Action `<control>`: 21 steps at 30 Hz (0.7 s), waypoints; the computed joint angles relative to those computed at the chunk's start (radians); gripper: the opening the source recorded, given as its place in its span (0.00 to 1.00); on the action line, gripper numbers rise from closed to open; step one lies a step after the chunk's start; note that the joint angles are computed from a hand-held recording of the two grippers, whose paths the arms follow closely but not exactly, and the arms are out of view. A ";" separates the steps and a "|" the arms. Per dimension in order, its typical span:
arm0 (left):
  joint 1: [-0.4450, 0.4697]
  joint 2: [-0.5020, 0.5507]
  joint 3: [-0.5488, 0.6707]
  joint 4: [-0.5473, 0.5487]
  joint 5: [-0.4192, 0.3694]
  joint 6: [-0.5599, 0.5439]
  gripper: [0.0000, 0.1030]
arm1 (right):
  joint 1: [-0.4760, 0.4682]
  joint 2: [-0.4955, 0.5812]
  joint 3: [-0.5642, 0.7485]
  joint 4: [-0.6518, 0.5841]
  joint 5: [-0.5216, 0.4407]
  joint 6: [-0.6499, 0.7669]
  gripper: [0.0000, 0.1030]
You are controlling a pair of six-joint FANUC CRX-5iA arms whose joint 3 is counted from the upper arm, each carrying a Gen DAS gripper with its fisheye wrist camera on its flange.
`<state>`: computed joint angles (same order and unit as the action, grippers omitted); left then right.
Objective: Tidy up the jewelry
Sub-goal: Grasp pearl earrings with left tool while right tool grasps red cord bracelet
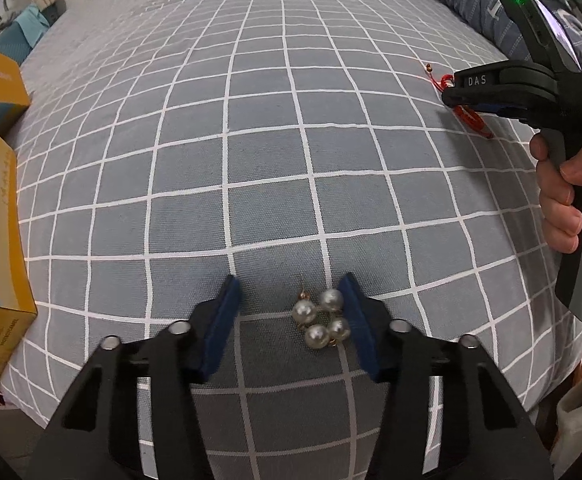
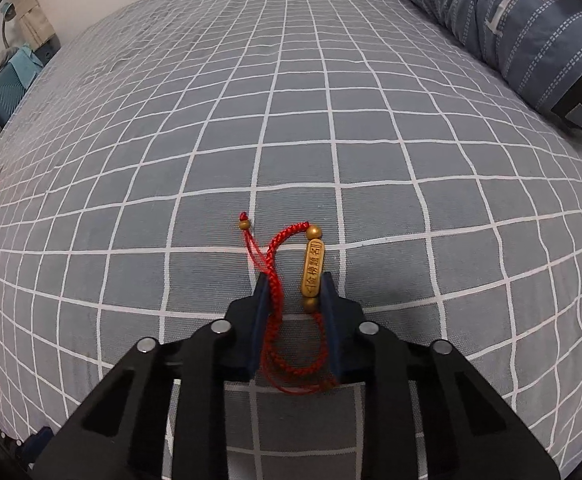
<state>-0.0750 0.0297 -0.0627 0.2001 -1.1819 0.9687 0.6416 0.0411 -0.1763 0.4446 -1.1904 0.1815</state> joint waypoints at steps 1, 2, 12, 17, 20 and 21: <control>0.001 0.006 0.007 0.005 -0.009 -0.004 0.35 | 0.000 0.002 0.002 0.001 -0.003 -0.003 0.20; 0.003 0.012 0.013 0.010 -0.015 -0.009 0.23 | 0.001 0.002 0.002 0.002 -0.005 -0.007 0.17; 0.017 0.011 0.009 0.048 -0.010 -0.050 0.10 | 0.008 0.003 0.001 0.017 -0.018 -0.040 0.12; 0.024 0.010 0.003 0.057 0.001 -0.052 0.10 | 0.012 -0.003 -0.003 0.021 -0.021 -0.044 0.12; 0.030 -0.002 -0.007 0.070 0.006 -0.059 0.10 | 0.014 -0.004 -0.001 0.023 -0.027 -0.046 0.12; 0.034 -0.008 -0.013 0.075 0.008 -0.063 0.10 | 0.014 -0.005 -0.001 0.025 -0.029 -0.047 0.12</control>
